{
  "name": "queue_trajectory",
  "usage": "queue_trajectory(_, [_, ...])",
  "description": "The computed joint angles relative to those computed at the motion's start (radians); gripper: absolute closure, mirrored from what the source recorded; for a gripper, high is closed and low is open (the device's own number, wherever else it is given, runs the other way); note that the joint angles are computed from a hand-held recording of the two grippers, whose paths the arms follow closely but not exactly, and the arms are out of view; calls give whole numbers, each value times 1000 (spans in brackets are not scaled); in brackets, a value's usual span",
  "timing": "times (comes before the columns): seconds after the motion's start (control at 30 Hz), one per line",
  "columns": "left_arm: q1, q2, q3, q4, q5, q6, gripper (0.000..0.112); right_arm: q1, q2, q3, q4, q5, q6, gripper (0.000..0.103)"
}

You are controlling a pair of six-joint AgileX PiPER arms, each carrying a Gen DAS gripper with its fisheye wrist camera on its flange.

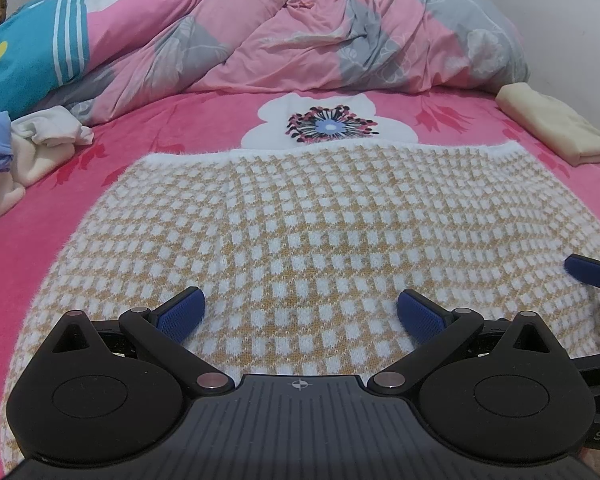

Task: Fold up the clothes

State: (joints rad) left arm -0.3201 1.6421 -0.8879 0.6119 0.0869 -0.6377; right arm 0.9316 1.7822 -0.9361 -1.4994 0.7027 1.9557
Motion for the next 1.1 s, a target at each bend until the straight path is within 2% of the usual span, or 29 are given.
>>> queue_trajectory(0.2, [0, -2, 2, 6, 0, -5, 9, 5, 2, 0, -2, 7, 5, 12])
queue_trajectory(0.43, [-1, -1, 1, 12, 2, -16, 9, 27, -43, -29, 127, 37, -134, 12])
queue_trajectory(0.53, [-3, -2, 3, 74, 1, -79, 9, 53, -52, -13, 138, 56, -149, 12])
queue_trajectory(0.63, [-3, -1, 4, 77, 0, -81, 9, 52, -43, 10, 142, 34, -117, 6])
queue_trajectory(0.7, [-3, -2, 3, 65, 2, -69, 9, 51, -41, 22, 147, 23, -101, 7])
queue_trajectory(0.87, [-3, -1, 0, 46, 5, -52, 9, 71, -69, 10, 190, 66, -149, 8])
queue_trajectory(0.97, [-5, 2, -5, 36, 10, -44, 9, 56, -61, 22, 193, 33, -136, 7])
queue_trajectory(1.1, [-5, 3, -1, 78, 7, -84, 9, 39, -58, 62, 127, -7, -34, 5])
